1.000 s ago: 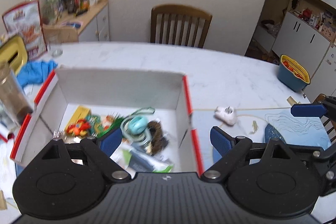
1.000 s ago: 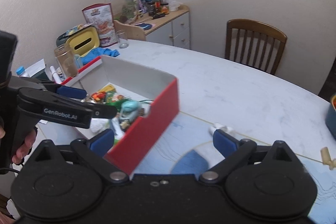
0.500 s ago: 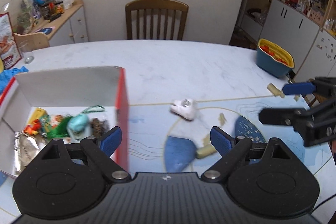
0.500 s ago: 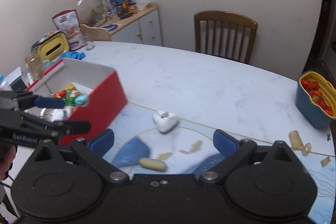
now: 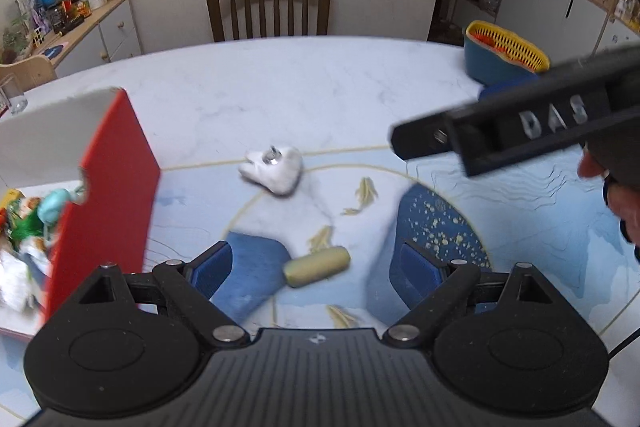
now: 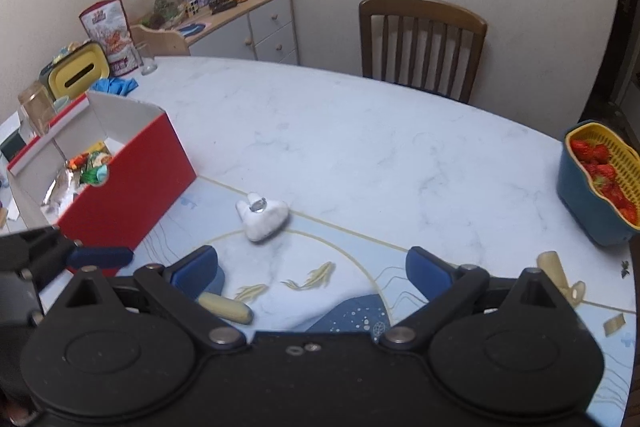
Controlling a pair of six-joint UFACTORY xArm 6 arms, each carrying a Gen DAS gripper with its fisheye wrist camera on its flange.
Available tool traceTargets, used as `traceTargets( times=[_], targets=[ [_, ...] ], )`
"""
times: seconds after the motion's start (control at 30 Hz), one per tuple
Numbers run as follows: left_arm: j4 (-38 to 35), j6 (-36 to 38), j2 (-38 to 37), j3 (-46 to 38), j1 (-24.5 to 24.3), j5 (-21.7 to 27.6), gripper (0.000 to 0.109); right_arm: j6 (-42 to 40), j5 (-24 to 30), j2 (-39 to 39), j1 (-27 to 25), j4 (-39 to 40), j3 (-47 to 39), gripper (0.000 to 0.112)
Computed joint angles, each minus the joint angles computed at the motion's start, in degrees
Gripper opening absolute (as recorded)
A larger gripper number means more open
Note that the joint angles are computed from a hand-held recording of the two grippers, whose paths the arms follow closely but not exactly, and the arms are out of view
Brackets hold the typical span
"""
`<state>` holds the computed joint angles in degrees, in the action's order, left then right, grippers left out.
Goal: Organize objects
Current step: 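Withdraw both grippers from the box toward the remaining table items, then grasp the yellow-green cylinder with the left gripper while the right grasps the white tooth plush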
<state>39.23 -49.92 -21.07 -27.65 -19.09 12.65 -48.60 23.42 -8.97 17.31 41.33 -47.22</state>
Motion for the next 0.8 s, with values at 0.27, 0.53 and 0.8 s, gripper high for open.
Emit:
traceTargets(
  times=[0.27, 0.53, 0.8],
  targets=[
    [13.2, -19.1, 8.6, -4.6, -0.1, 0.9, 0.091, -5.9, 3.7, 8.4, 0.5, 1.7, -7.0, 0.098],
    [21.9, -32.0, 12.8, -7.7, -1.2, 5.0, 0.091, -7.2, 7.2, 17.6, 2.1, -2.3, -15.3, 0.094],
    [23.3, -37.2, 15.1, -9.1, -1.3, 5.8, 0.091, -11.2, 6.7, 23.1, 4.4, -2.7, -19.6, 0.087]
  ],
)
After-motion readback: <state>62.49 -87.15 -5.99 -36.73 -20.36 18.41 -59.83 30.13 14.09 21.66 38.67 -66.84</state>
